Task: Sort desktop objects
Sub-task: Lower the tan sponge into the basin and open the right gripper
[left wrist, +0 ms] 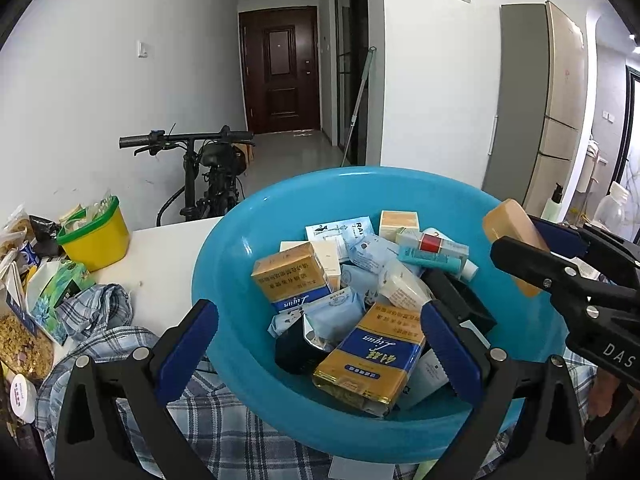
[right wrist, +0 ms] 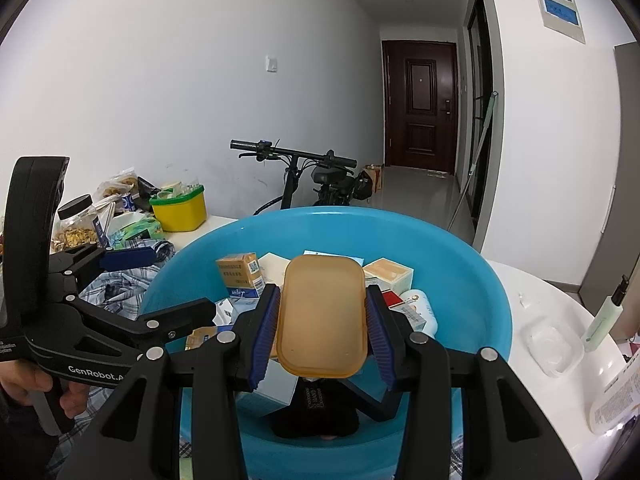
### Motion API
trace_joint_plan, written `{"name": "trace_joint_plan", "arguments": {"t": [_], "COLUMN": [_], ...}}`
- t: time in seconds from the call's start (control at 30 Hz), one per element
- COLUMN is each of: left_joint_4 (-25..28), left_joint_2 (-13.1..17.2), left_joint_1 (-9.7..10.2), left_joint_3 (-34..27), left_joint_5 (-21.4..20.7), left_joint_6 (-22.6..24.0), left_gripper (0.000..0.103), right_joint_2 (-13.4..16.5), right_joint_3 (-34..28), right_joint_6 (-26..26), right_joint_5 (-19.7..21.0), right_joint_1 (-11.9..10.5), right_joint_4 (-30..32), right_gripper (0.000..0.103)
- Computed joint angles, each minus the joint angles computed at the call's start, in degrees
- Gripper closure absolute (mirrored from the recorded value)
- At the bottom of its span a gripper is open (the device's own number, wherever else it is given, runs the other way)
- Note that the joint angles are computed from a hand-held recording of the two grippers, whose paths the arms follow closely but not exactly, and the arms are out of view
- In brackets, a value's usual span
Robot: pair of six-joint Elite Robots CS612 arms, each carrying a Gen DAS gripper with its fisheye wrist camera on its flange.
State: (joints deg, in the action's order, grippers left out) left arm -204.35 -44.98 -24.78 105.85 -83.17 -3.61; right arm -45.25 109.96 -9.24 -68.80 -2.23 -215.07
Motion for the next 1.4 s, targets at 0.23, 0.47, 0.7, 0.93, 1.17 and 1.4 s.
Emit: {"name": "trace_joint_plan", "arguments": {"t": [0.23,0.47,0.7,0.93,1.17,1.4], "left_joint_4": [0.23,0.15,0.4,0.17,0.14,0.21], "left_joint_2": [-0.17,-0.26,-0.22,-0.31,-0.36,-0.38], "left_joint_1": [-0.03,0.27,-0.12,-0.33,-0.34,-0.33], "left_joint_3": [0.08,0.17,0.2,0.43,0.48,0.45], "left_joint_5": [1.51,0.26,0.37,0.51,0.58,0.54], "left_joint_6": [-1.05,-1.77,-0.63,-0.02,-0.06,-0.04], "left_gripper": [0.0,0.0,0.0,0.0,0.0,0.0], "right_joint_2": [0.01,0.03,-0.03,-0.16,-0.23,-0.17], "right_joint_3": [-0.1,-0.08,0.0,0.1,0.08,-0.01], "right_joint_6": [-0.31,-0.19,-0.26,-0.28,-0.55,-0.43], "right_joint_5": [0.01,-0.06,0.18,-0.01,-0.16,-0.28], "right_joint_1": [0.14,0.12,0.08,0.17,0.2,0.24], "right_joint_4": [0.59,0.47,0.51,0.4,0.74,0.76], "right_gripper": [0.061,0.061,0.061,0.061,0.061,0.061]}}
